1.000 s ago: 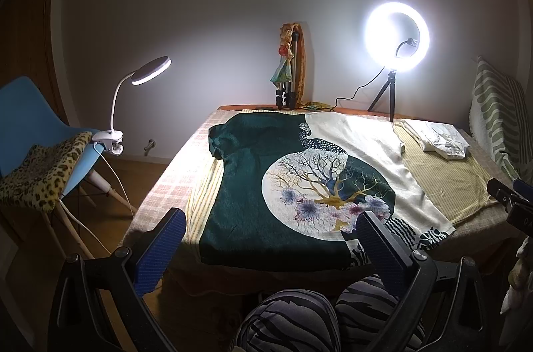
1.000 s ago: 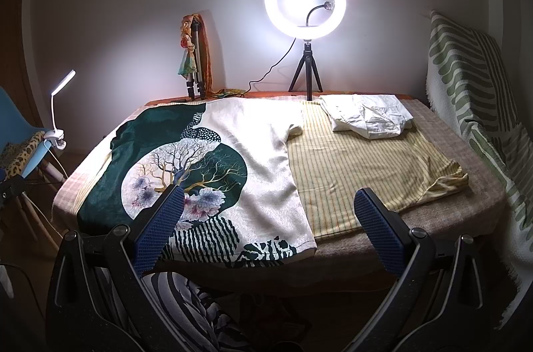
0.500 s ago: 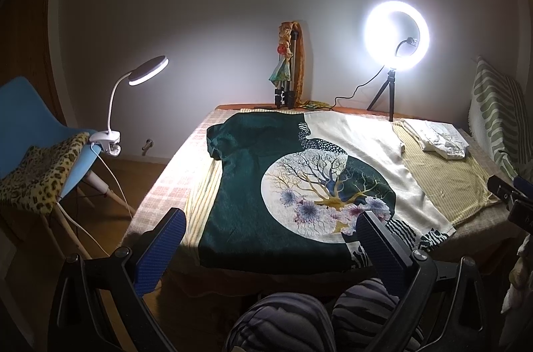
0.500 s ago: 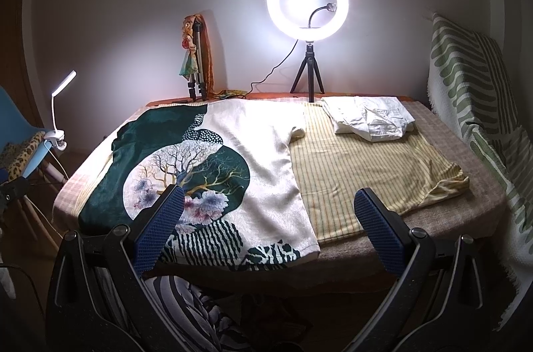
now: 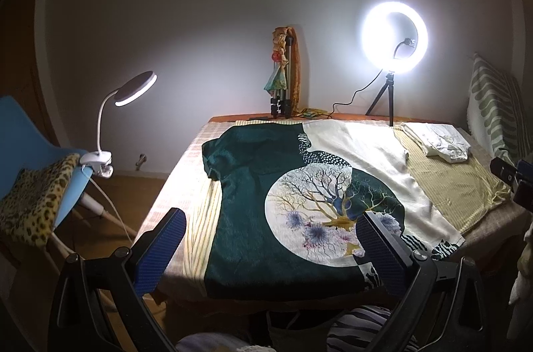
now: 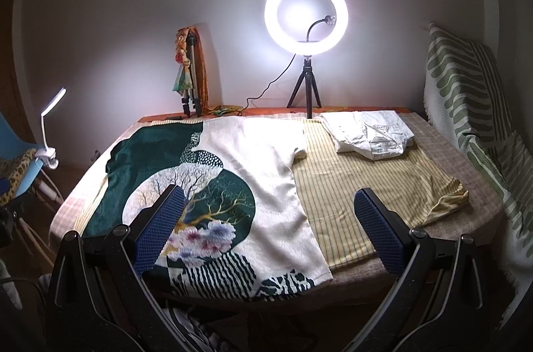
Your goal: Fold small clothes
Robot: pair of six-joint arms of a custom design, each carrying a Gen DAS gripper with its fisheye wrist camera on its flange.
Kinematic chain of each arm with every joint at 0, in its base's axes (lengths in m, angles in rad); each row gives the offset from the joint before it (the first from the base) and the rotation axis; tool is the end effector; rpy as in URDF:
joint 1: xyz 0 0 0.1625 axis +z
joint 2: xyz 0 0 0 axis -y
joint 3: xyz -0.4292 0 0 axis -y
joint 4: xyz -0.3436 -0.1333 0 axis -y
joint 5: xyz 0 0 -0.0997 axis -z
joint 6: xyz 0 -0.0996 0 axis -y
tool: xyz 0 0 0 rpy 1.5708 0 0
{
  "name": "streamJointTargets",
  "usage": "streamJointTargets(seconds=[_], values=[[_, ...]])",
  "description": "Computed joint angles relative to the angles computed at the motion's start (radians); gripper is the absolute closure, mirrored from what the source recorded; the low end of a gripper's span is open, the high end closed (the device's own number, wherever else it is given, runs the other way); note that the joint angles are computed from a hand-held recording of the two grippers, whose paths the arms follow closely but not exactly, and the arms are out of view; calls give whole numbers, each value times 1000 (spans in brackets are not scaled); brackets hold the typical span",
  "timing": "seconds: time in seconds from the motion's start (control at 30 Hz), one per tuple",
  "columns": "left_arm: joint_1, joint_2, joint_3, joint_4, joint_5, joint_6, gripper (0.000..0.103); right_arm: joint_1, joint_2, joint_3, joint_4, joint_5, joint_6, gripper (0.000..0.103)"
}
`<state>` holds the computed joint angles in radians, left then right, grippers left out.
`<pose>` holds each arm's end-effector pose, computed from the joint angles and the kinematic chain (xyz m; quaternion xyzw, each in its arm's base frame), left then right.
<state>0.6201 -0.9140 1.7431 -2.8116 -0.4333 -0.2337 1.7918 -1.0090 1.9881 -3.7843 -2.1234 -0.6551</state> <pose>-0.3602 -0.5320 0.2506 0.1863 0.8110 -0.4372 0.3413 0.1959 -0.5025 0.3067 0.1898 -0.7775 0.4958 0.3372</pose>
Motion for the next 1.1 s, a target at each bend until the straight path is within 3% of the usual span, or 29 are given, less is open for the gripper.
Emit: streamJointTargets(seconds=[0.33, 0.63, 1.0, 1.1], values=[[43, -35, -7, -79, -82, 157, 0, 62, 85, -78, -24, -103, 36, 0], [73, -64, -15, -21, -105, 158, 2, 97, 116, -113, -19, -140, 32, 0], [93, -42, -39, 62, -56, 72, 9, 69, 142, -213, 85, -91, 22, 0], [95, -46, -41, 111, -44, 17, 11, 58, 151, -247, 132, -40, 16, 0]])
